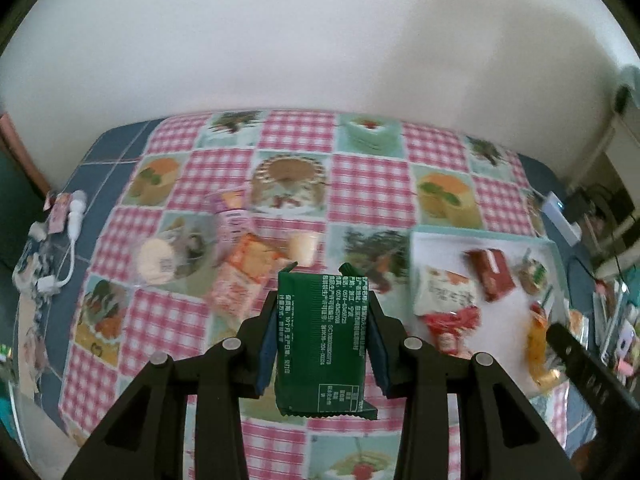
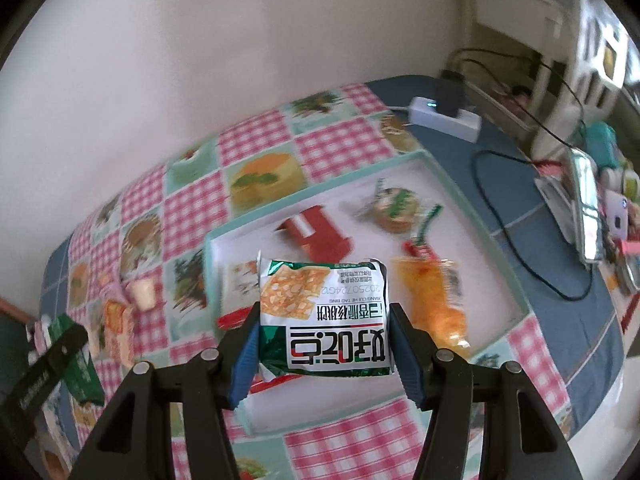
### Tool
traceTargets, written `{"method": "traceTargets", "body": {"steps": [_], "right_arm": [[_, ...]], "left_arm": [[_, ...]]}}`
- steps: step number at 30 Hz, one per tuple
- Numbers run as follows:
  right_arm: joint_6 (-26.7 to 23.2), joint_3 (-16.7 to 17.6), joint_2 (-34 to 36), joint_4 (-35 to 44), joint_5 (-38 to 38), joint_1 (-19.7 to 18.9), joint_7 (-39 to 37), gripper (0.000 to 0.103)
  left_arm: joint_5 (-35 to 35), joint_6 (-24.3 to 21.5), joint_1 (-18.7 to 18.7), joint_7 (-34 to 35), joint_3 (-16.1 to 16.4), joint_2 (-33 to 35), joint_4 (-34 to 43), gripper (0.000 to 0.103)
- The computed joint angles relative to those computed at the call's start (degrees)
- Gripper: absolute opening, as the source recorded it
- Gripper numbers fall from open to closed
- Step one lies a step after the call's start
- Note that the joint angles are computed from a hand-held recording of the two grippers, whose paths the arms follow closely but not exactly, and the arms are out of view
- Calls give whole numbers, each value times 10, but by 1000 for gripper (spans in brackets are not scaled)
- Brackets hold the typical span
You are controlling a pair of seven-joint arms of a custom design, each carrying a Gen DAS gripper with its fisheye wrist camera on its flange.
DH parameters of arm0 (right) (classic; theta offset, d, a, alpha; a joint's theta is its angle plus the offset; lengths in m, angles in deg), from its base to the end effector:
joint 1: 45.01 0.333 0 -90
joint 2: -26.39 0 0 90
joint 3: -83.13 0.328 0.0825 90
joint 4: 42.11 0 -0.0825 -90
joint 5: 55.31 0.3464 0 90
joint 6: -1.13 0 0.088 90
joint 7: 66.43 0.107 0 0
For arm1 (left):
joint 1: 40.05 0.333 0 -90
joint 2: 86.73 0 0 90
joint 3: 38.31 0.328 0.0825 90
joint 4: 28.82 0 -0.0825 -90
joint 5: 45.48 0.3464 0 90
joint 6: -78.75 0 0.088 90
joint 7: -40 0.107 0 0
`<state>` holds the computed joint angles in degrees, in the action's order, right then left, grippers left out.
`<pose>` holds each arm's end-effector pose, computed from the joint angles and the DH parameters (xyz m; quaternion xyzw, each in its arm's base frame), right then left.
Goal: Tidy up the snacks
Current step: 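Carry the green pack and cracker pack over the tray with both grippers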
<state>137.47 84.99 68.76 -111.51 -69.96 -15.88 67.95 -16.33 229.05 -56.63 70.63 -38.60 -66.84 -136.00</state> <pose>0.6560 0.3816 0.4076 -0.6525 0.7213 -0.1221 0.1976 0.6060 -0.1954 0.4044 -0.7919 0.5546 -0.1738 0.1875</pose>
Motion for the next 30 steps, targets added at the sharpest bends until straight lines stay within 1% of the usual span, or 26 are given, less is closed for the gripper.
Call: {"method": "traceTargets", "body": {"steps": [3, 8, 13, 15, 21, 26, 30], "right_arm": [[19, -6, -19, -33, 2, -12, 15, 62], [41, -5, -40, -72, 10, -36, 31, 62], [51, -4, -44, -85, 15, -49, 36, 62], [49, -4, -40, -81, 15, -52, 35, 62], [44, 14, -13, -57, 45, -70, 6, 62], [42, 15, 3, -37, 55, -68, -8, 62], [32, 16, 18, -13, 64, -68, -20, 62]], "left_arm": [[-21, 2, -1, 28, -16, 16, 21, 41], [-47, -2, -20, 70, -24, 44, 59, 41], [-87, -12, -36, 123, -32, 82, 109, 41], [-105, -14, -39, 144, -34, 97, 127, 41], [-147, -34, -48, 178, -29, 137, 183, 41], [-167, -51, -51, 181, -19, 164, 223, 41], [-182, -51, -47, 189, -20, 184, 252, 41]]}}
